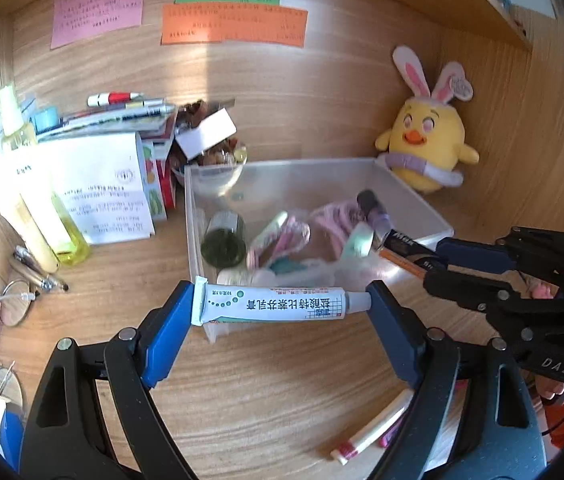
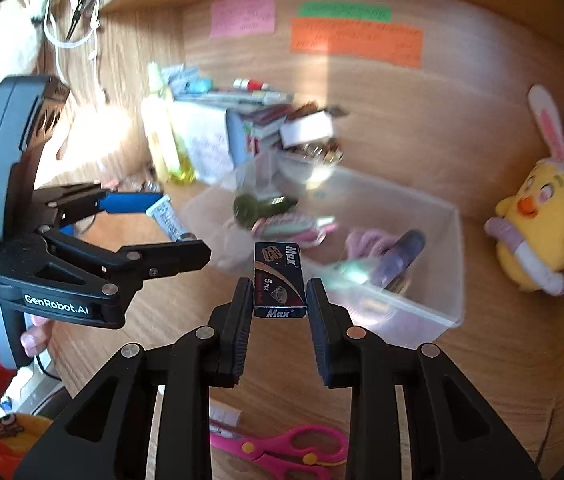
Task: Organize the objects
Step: 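Carry the ointment tube and Max box into the clear box and open both grippers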
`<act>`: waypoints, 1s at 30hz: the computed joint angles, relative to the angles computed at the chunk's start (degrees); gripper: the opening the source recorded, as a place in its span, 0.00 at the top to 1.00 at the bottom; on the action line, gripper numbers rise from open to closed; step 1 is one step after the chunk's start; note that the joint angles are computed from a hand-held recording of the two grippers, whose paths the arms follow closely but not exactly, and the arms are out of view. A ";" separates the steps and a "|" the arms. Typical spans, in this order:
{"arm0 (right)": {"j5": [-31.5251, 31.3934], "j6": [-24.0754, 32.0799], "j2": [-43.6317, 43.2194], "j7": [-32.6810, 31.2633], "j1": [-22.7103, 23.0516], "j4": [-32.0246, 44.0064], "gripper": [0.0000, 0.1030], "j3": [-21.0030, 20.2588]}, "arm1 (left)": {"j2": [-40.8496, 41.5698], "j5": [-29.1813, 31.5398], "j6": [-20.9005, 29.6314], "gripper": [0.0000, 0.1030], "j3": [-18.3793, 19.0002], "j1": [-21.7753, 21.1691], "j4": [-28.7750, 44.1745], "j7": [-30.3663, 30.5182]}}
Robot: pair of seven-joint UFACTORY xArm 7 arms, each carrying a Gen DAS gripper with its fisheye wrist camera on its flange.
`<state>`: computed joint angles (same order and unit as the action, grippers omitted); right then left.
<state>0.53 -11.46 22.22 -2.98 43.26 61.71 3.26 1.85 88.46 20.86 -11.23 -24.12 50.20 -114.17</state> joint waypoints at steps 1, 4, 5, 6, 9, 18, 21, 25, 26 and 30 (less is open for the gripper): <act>0.57 -0.60 -0.31 0.19 0.91 -0.10 0.76 -1.07 | 0.64 0.47 0.01 0.17 0.02 0.00 0.77 -0.58; 1.80 -1.19 -0.12 0.14 1.70 0.80 0.76 -2.43 | 1.47 1.97 -1.21 0.17 0.60 0.44 2.12 -2.49; 2.18 -1.14 0.12 0.10 1.79 1.22 0.76 -2.66 | 1.75 2.23 -1.23 0.17 0.68 0.45 2.46 -2.81; 2.39 -0.99 0.47 0.12 1.50 1.73 0.76 -2.57 | 2.26 2.15 -1.26 0.17 0.81 0.53 3.01 -2.70; 2.91 1.12 2.63 1.16 0.22 4.90 0.76 -2.23 | 4.43 2.04 -2.79 0.17 1.48 0.87 5.09 -2.37; -0.86 6.58 9.36 6.35 -4.12 12.78 0.76 1.02 | 11.17 -6.67 -5.37 0.17 4.73 0.20 9.86 6.45; -2.17 7.67 9.36 7.45 -4.13 13.12 0.67 0.74 | 11.47 -10.47 -3.96 0.15 5.28 -1.13 10.27 10.46; -3.26 7.53 8.41 7.13 -8.74 11.54 0.57 5.51 | 11.46 -11.47 -5.54 0.12 6.45 -2.12 9.95 11.23; -3.42 7.09 7.90 7.12 -9.15 10.74 0.55 5.84 | 11.32 -11.84 -5.39 0.12 6.55 -2.44 9.82 11.47; -4.13 4.60 5.01 6.92 -9.48 6.22 0.53 5.84 | 9.52 -11.36 -3.02 0.12 6.29 -3.98 8.21 11.41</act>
<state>-3.59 -6.86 27.23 3.93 33.78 67.93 9.10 11.36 77.10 17.84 -4.94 -28.10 58.41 -102.76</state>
